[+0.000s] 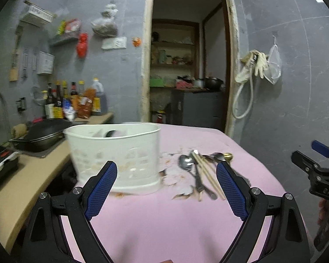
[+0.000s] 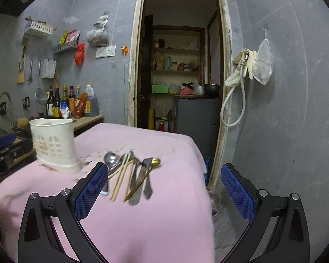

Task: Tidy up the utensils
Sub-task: 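Move the left tool toward the utensil pile while the right tool approaches it too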

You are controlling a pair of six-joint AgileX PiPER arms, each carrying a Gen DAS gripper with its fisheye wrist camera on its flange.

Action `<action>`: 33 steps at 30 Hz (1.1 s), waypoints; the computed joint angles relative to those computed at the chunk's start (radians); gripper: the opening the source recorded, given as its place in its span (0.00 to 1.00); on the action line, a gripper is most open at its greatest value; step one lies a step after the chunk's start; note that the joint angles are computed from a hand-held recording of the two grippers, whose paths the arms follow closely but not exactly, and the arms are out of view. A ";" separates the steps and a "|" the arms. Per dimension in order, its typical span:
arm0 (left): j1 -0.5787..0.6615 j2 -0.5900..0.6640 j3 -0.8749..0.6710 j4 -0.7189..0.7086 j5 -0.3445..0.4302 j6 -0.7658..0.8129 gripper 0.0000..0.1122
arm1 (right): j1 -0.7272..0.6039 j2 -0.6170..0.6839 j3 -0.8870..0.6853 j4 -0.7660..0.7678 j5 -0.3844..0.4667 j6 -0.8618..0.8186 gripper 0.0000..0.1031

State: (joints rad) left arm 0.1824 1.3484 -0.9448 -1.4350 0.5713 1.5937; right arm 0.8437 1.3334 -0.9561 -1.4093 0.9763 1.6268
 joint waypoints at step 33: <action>-0.357 0.798 -1.026 1.149 0.173 -1.212 0.32 | -0.659 0.548 -0.687 1.368 -0.274 -1.521 0.35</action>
State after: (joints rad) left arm -0.1749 2.1464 -1.9712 -0.2861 0.7443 0.3819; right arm 0.1842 1.8811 -1.6426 -0.0411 0.7023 0.1062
